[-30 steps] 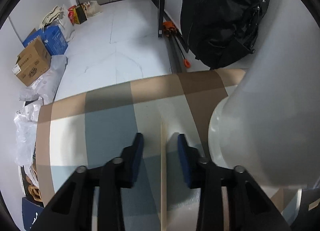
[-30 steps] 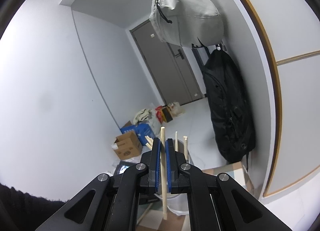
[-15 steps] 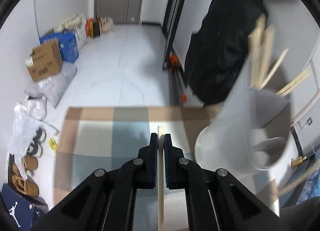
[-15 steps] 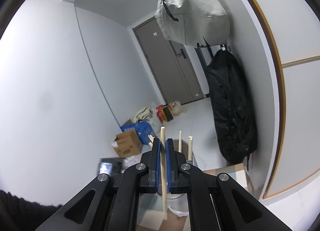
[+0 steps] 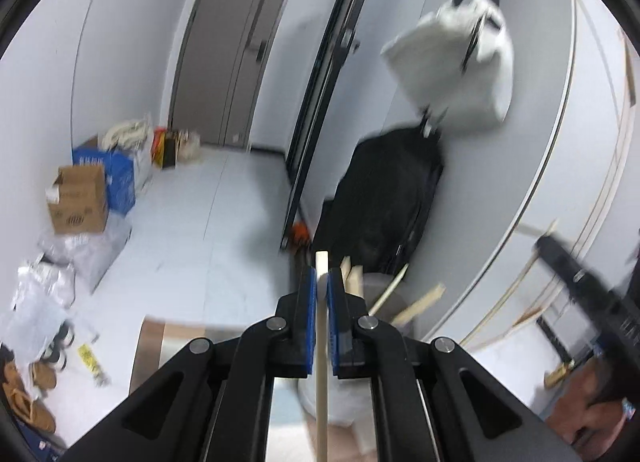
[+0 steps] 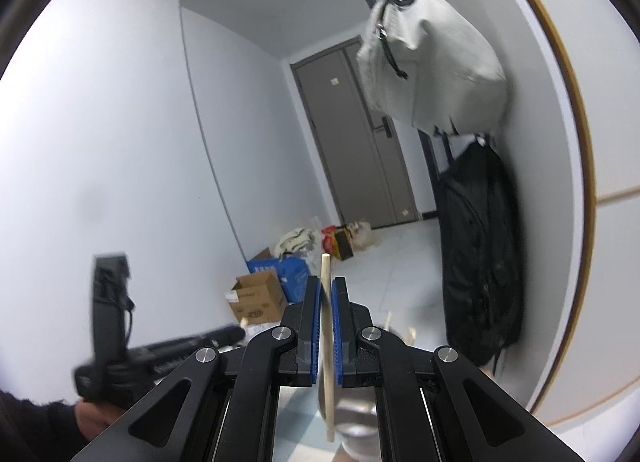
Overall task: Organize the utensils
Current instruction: 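Lift both held chopsticks and lower them into the utensil holder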
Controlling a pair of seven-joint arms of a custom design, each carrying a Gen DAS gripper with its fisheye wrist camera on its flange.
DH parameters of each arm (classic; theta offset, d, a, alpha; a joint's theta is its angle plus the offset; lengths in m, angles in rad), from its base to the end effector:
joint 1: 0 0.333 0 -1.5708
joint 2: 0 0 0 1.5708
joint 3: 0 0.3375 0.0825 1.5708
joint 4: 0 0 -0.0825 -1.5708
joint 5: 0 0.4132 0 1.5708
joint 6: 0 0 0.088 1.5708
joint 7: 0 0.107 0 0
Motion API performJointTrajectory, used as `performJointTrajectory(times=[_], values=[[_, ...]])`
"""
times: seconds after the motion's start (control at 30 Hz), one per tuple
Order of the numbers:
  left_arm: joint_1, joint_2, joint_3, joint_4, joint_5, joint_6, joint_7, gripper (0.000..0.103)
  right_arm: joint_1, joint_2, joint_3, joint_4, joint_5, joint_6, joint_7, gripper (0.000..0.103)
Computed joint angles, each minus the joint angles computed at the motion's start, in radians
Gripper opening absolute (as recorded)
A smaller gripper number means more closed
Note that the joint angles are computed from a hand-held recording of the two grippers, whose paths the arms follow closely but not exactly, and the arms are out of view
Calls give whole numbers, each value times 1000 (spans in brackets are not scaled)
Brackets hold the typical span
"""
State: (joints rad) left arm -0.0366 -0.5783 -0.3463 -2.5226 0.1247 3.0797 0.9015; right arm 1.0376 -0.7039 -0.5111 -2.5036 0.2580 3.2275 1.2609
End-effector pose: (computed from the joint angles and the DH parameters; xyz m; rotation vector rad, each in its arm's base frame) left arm 0.3975 -0.2007 0.6021 -1.7089 1.5401 -1.2608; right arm 0.4054 0.1353 0.6474 -1.5053 0.9885 -0.4442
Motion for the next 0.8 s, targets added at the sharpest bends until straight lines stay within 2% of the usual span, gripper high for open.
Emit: performJointTrajectory(times=[0.1,0.17,0.23,0.3,0.4,0.43,0.47,0.5,0.57,0.6,0.67,0.8], values=[[63,32,-36,40,12,68,-18,1,27,35,-17,58,-13,-12,-28,5],[149,61,-102,83,15,112,-54,1,36,58,-24,92,-12,-17,-47,5],[204,93,-141,117,14,160,-69,2,47,76,-36,124,-4,-26,-66,5],[299,115,-220,147,8,209,-79,2,57,91,-48,150,7,-30,-91,5],[394,150,-314,197,-21,254,-60,2,84,109,-78,191,31,-46,-133,5],[444,174,-368,219,-38,279,-40,2,87,109,-82,196,42,-49,-146,5],[460,183,-388,222,-50,294,-23,2,96,116,-93,208,54,-55,-161,5],[441,189,-373,211,-49,312,-19,2,105,124,-104,222,66,-66,-174,5],[432,229,-380,211,-60,359,16,2,122,134,-125,240,94,-84,-201,5],[466,237,-419,211,-79,374,42,2,128,139,-132,247,107,-88,-214,5],[464,266,-429,205,-95,404,73,2,146,150,-153,258,134,-92,-244,5],[543,292,-526,211,-188,443,157,2,188,164,-197,269,199,-86,-296,5]])
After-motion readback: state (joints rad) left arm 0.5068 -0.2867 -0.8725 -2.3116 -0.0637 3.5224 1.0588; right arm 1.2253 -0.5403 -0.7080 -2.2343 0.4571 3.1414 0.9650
